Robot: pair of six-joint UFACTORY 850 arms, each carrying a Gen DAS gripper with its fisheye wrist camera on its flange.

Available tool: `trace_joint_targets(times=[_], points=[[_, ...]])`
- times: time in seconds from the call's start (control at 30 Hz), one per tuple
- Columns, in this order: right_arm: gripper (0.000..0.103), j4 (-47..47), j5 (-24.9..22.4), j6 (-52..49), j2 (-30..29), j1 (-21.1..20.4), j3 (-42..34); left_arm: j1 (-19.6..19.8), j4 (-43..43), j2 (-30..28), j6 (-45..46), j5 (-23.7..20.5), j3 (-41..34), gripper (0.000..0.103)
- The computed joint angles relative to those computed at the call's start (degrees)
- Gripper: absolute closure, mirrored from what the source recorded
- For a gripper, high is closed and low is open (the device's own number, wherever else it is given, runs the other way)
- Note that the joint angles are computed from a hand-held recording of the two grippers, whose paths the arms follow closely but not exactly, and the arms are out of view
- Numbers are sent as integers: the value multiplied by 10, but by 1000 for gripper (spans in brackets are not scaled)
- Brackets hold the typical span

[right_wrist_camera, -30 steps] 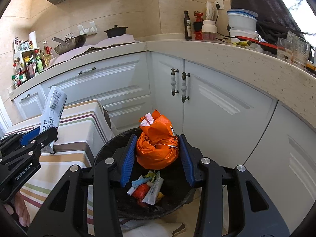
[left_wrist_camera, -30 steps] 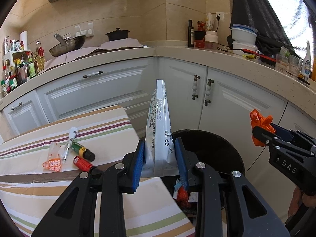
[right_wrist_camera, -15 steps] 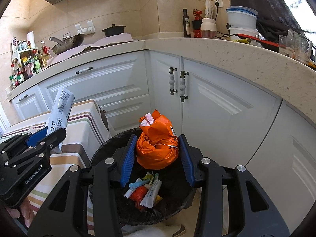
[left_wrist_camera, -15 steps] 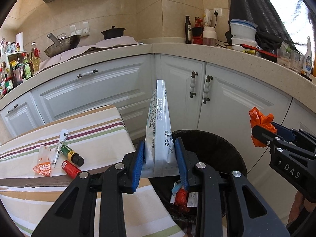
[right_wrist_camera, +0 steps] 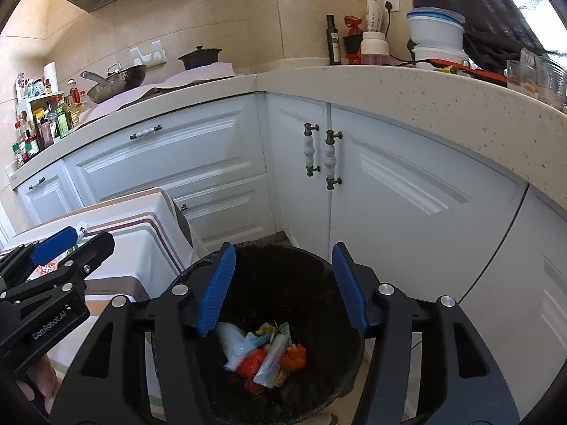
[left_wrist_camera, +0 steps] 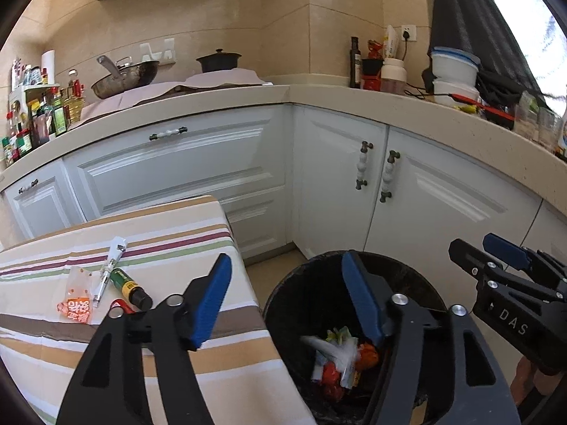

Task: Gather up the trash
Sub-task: 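Grasp the red bottle on the table with the right gripper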

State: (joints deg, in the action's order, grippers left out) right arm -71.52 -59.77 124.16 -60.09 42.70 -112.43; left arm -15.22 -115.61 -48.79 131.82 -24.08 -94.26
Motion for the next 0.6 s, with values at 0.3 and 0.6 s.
trace_joint_targets(times=[0.3,0.6], points=[[47,4,24,-51,-43,0,-81,23,-25,10,15,10,8,28],[47,66,53,-213,-176,1,-325,60,-69,4,48,54,0,26]])
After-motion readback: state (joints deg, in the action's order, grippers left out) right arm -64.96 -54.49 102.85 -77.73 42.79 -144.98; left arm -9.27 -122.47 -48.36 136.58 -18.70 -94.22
